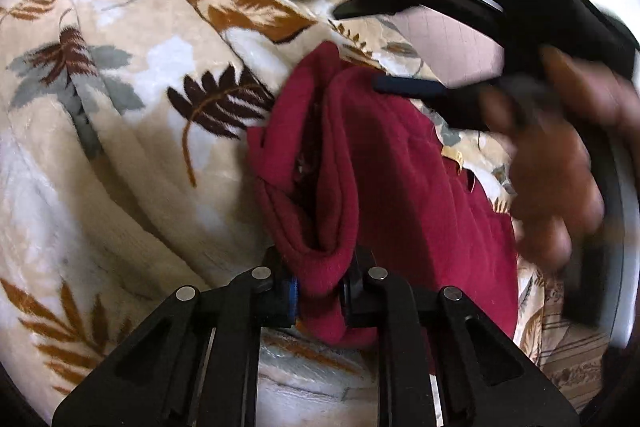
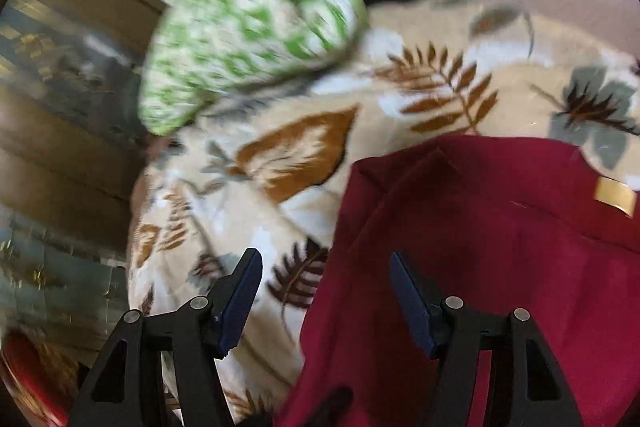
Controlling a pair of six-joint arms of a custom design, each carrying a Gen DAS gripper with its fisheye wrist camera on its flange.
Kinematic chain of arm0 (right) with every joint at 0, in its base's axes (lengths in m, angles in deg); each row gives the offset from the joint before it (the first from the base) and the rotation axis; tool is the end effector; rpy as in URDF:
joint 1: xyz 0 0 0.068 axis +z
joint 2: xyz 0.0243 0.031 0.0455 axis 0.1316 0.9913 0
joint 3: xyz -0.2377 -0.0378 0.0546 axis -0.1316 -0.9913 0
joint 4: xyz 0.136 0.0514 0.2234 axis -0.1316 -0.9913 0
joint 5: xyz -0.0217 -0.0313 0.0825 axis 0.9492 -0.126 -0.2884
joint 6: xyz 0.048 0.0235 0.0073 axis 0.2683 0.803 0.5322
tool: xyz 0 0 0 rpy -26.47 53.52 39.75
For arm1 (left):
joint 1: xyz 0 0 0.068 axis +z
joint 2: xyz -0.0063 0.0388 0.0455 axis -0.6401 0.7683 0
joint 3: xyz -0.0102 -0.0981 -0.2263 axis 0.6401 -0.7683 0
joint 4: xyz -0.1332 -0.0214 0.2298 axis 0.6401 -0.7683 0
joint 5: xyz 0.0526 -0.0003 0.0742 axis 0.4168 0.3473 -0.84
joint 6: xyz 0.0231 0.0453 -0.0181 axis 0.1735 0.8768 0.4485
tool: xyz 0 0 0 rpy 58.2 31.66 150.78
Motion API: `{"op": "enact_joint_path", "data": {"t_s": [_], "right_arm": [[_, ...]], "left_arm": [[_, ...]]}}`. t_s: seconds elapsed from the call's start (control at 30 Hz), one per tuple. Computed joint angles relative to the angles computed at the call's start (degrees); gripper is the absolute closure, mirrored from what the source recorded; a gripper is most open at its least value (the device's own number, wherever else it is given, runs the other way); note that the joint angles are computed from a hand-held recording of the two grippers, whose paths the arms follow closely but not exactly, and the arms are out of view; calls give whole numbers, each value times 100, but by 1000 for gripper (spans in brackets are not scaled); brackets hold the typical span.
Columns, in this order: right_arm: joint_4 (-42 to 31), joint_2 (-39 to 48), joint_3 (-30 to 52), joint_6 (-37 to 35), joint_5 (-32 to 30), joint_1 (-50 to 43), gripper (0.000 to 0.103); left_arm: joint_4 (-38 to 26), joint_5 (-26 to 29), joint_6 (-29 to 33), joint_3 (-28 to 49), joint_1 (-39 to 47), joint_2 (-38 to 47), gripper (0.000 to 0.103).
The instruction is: Fold small clothes
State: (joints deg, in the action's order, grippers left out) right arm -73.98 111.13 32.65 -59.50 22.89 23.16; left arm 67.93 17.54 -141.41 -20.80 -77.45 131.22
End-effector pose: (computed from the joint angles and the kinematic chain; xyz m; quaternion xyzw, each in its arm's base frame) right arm 0.3972 0.1314 0.1262 -0.2186 0.9287 0.2911 0.0700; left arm 0.1442 -0.0984 0.0829 -0.2862 0.8897 -0.1773 0.3084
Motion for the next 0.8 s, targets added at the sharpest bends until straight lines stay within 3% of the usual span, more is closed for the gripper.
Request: {"op": "enact_joint_path", "data": {"t_s": [0.17,0.33,0.47,0.53,0.57,0.67,0.8], "right_arm": [[-1047,1186,1661,430,1272,696,39],[-1194,1592,2105,713,2432,1242,38],[-1234,1962,2508,905,3012,1454,37],[-1204,2045,2555,977,3251,1456,50],[-1144,2010,2502,978,3355,1439,66],[-855,1574,1996,796,2995,1129,88],[-525,906,1271,392,2310,656,91]], "left_arm": [[462,437,-37,-89,262,226,89],[1275,1134,-198,-313,666,701,89],[1417,1129,-213,-358,639,783,89],[1522,1135,-240,-373,612,876,89],[1542,1100,-260,-380,576,884,89],[1380,960,-333,-303,375,753,91],[791,429,-351,-102,-115,232,92]]}}
